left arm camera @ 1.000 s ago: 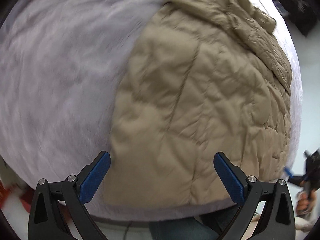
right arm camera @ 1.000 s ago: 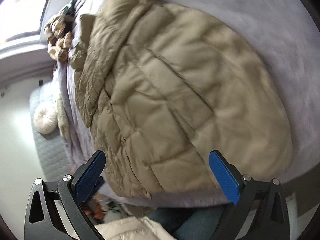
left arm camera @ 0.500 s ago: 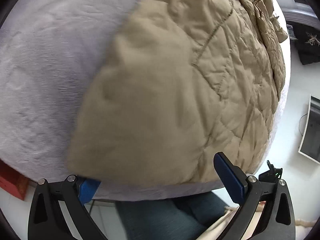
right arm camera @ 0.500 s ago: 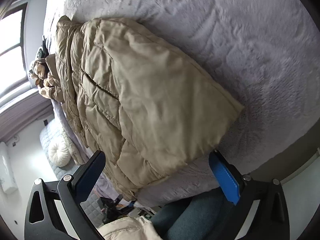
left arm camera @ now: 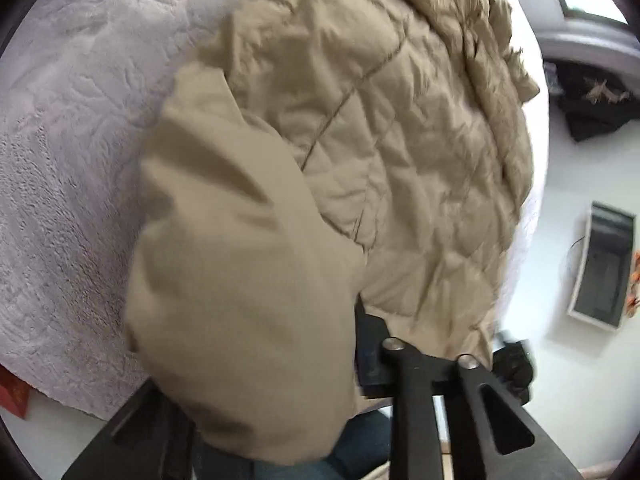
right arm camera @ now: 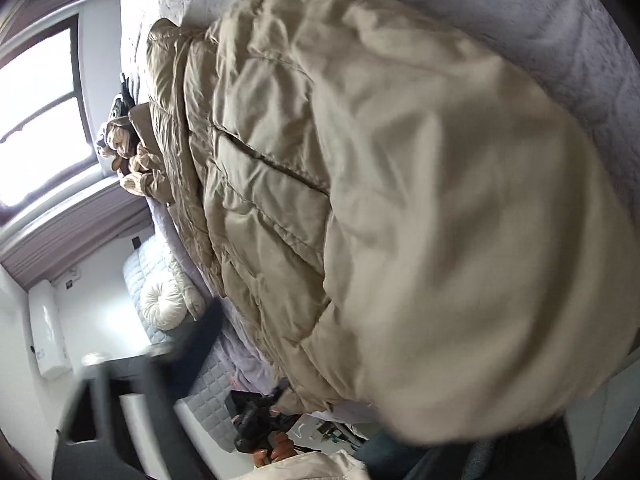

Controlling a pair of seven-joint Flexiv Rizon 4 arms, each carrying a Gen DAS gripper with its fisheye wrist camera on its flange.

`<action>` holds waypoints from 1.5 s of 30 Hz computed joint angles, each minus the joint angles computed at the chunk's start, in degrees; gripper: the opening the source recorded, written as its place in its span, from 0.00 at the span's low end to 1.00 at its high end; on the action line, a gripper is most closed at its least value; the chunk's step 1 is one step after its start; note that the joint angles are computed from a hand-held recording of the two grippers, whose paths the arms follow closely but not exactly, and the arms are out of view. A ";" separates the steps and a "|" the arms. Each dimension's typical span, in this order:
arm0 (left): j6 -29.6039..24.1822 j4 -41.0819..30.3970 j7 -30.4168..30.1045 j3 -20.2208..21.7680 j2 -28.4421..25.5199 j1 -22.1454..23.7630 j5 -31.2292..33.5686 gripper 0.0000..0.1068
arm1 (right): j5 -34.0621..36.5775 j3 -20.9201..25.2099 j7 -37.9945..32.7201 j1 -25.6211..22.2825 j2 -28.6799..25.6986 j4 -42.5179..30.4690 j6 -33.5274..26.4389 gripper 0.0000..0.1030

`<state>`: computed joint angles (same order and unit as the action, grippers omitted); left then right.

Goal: Fold large clothes

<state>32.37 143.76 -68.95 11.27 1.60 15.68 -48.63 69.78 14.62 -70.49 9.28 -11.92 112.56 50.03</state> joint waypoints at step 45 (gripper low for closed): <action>28.64 -37.63 7.63 -12.00 -25.85 0.14 0.11 0.75 | -36.75 5.38 3.92 0.97 -40.94 -60.78 -7.03 0.43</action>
<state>61.02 106.12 -61.31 -0.73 -24.24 15.82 -48.51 33.04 20.00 -66.57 10.25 -52.86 51.78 43.01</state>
